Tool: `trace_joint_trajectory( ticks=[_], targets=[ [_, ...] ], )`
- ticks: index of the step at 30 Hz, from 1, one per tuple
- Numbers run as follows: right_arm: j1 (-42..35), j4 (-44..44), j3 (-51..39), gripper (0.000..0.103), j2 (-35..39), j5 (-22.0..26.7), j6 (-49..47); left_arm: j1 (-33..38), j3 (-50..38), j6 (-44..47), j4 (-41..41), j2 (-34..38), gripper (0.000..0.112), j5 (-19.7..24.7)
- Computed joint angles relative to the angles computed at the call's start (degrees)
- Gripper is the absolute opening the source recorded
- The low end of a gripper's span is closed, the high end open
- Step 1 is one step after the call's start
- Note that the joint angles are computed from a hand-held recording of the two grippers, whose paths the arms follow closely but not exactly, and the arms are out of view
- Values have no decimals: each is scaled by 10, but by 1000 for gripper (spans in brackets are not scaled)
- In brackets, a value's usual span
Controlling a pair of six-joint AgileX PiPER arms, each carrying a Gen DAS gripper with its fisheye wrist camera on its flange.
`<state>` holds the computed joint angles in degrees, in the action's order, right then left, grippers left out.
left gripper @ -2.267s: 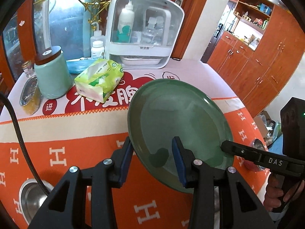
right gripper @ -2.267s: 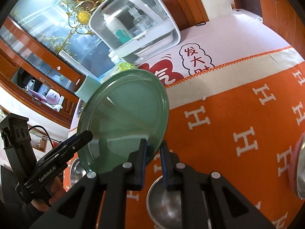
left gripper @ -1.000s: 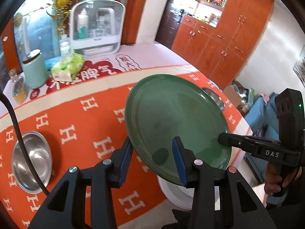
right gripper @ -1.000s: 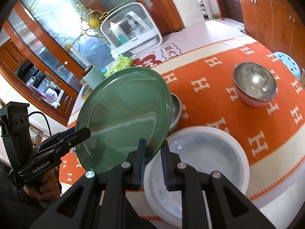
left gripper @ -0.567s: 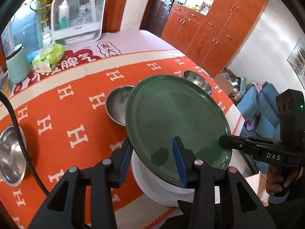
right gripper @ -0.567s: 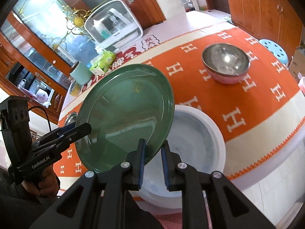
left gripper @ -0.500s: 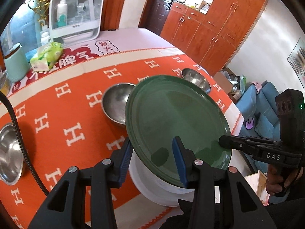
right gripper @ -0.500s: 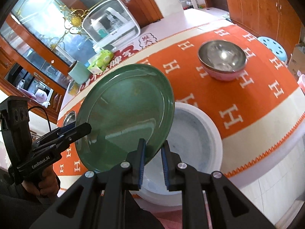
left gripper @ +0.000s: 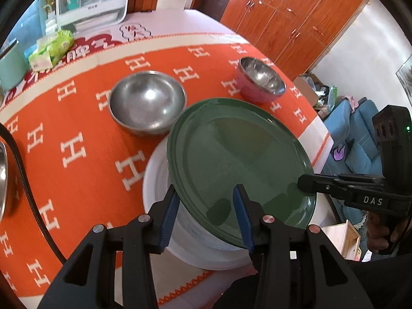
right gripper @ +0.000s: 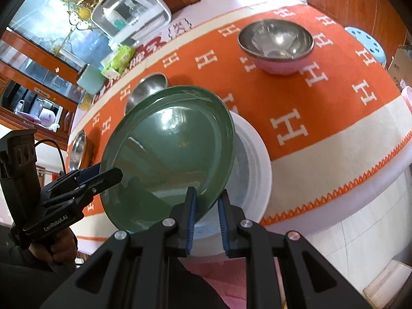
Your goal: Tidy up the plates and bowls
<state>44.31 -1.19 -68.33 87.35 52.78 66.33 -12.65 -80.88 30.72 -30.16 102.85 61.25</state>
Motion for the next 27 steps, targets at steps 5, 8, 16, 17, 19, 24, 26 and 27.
trace_joint_trajectory(
  ticks=[5, 8, 16, 17, 19, 24, 26, 27],
  targets=[
    [-35, 73, 24, 18, 4, -7, -95, -22, 18, -45, 25, 3, 41, -11],
    [-51, 108, 29, 18, 11, -4, -153, -27, 27, -77, 36, 6, 41, -15],
    [-89, 170, 19, 20, 41, 22, -293, -55, 56, -173, 85, -1, 41, -38],
    [-92, 175, 16, 20, 45, 27, -308, -55, 60, -180, 88, -1, 41, -41],
    [-98, 187, 10, 22, 54, 35, -344, -60, 71, -206, 98, -5, 41, -50],
    [-103, 191, -15, 24, 81, 62, -404, -69, 91, -259, 113, -14, 41, -67],
    [-104, 189, -28, 25, 90, 73, -422, -77, 96, -285, 125, -18, 41, -72],
    [-106, 187, -34, 26, 94, 78, -434, -81, 98, -299, 130, -20, 41, -76]
  ],
)
